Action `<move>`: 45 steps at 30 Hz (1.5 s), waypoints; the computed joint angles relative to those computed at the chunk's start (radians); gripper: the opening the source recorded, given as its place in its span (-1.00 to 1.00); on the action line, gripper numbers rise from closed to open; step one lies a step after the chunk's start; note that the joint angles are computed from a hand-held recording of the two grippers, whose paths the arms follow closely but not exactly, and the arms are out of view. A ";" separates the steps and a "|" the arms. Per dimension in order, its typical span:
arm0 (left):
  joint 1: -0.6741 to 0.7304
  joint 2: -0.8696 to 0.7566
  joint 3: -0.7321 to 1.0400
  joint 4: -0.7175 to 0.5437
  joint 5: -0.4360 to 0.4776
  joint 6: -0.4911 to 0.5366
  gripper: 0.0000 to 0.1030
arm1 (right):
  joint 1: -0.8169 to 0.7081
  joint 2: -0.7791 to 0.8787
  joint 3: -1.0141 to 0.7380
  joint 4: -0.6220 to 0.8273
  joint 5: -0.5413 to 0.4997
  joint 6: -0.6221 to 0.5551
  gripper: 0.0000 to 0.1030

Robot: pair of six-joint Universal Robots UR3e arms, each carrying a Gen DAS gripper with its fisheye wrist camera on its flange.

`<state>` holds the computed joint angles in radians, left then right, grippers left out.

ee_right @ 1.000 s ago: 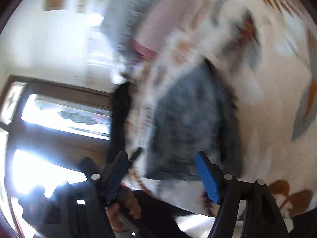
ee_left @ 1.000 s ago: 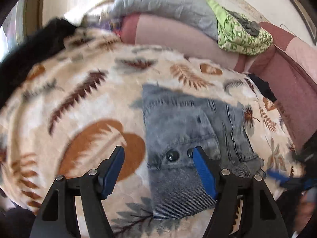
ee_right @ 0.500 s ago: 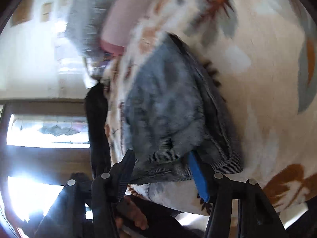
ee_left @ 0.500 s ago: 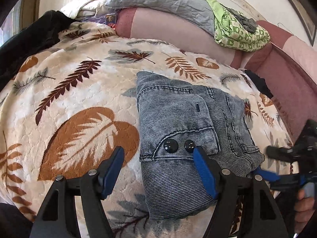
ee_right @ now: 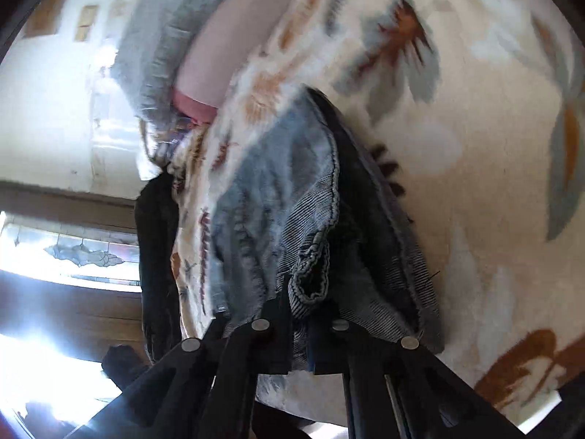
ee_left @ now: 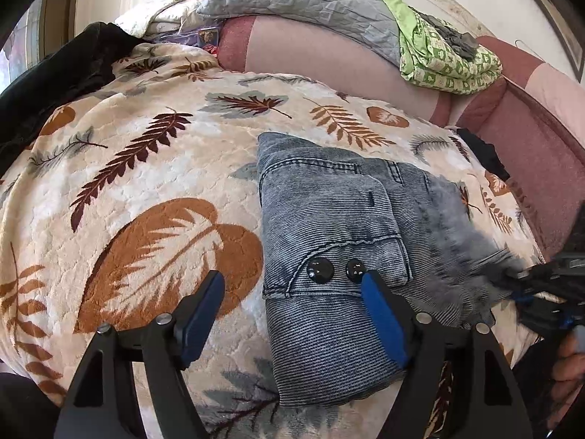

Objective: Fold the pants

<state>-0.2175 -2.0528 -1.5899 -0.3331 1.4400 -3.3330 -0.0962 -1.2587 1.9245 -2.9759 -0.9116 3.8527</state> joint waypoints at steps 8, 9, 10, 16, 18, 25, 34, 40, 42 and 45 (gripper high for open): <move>-0.004 0.000 0.007 -0.012 0.004 0.005 0.53 | 0.009 -0.003 0.126 -0.024 -0.068 -0.032 -0.93; -0.007 0.002 0.015 -0.026 0.005 0.011 0.53 | 0.004 0.031 0.139 -0.064 -0.052 -0.026 -0.94; -0.014 0.008 0.023 -0.041 0.021 0.016 0.53 | 0.005 0.031 0.148 -0.084 -0.056 -0.023 -0.93; -0.038 0.052 0.021 0.015 0.094 -0.006 0.53 | -0.004 0.016 0.165 -0.081 -0.051 -0.053 -0.93; -0.082 -0.016 0.125 -0.121 0.170 0.042 0.53 | -0.008 0.003 0.173 -0.067 -0.049 -0.064 -0.92; -0.131 -0.084 0.155 -0.121 0.266 0.098 0.54 | -0.037 -0.258 0.203 0.164 -0.120 -0.177 -0.83; -0.130 -0.073 0.132 -0.103 0.260 0.081 0.54 | 0.066 -0.045 -0.156 0.292 -0.155 -0.266 -0.60; -0.124 -0.074 0.127 -0.094 0.249 0.085 0.54 | 0.043 0.003 -0.018 0.227 -0.112 -0.300 -0.63; -0.125 -0.077 0.132 -0.099 0.249 0.083 0.54 | 0.053 0.002 -0.041 0.261 -0.130 -0.299 -0.63; -0.119 -0.070 0.114 -0.083 0.240 0.087 0.54 | 0.085 -0.014 -0.114 0.369 -0.176 -0.295 -0.56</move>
